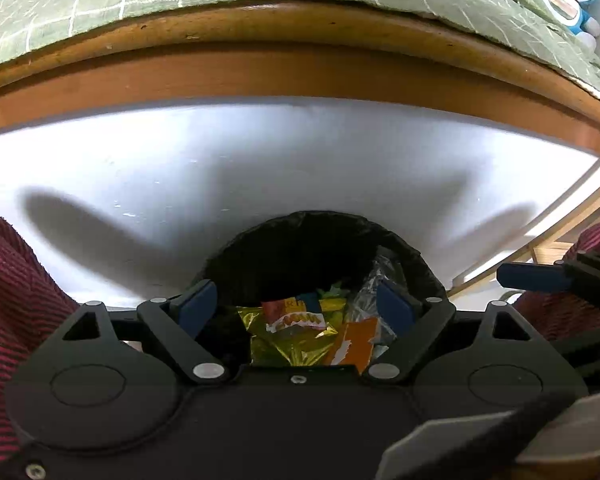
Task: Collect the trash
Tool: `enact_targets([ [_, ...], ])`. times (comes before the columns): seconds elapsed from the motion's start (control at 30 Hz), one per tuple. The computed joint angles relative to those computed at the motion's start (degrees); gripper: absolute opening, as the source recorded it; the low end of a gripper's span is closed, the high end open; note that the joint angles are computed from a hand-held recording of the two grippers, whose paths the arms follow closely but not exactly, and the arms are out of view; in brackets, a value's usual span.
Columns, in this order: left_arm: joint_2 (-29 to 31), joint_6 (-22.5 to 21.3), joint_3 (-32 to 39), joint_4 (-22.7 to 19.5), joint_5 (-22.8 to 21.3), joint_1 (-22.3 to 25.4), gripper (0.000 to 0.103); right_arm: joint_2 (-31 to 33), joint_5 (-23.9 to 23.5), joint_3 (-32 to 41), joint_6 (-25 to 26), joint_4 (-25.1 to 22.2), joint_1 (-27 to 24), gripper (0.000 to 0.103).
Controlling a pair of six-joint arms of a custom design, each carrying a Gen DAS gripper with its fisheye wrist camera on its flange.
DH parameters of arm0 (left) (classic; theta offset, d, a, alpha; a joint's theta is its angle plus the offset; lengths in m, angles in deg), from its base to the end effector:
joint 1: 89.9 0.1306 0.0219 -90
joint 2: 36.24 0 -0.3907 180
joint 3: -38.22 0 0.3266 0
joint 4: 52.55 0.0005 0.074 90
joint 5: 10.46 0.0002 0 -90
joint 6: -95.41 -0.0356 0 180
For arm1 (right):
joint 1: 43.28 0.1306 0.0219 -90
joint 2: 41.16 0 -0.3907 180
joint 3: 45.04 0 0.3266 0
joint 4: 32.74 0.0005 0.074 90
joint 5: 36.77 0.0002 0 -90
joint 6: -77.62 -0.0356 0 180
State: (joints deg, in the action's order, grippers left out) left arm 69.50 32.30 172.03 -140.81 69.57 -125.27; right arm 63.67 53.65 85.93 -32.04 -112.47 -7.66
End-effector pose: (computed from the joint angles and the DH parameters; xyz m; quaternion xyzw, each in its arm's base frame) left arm 0.3866 -0.2675 0.5656 0.0489 0.9617 -0.0606 0.2628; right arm 0.3906 0.2789 0.5639 -0.1307 0.9409 0.1418 0.2784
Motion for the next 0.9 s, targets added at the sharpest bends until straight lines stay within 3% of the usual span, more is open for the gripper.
enact_targets([
  [0.9, 0.3, -1.0, -0.7, -0.4, -1.1, -0.1, 0.087, -0.1, -0.6, -0.6, -0.6, 0.2, -0.4, 0.085],
])
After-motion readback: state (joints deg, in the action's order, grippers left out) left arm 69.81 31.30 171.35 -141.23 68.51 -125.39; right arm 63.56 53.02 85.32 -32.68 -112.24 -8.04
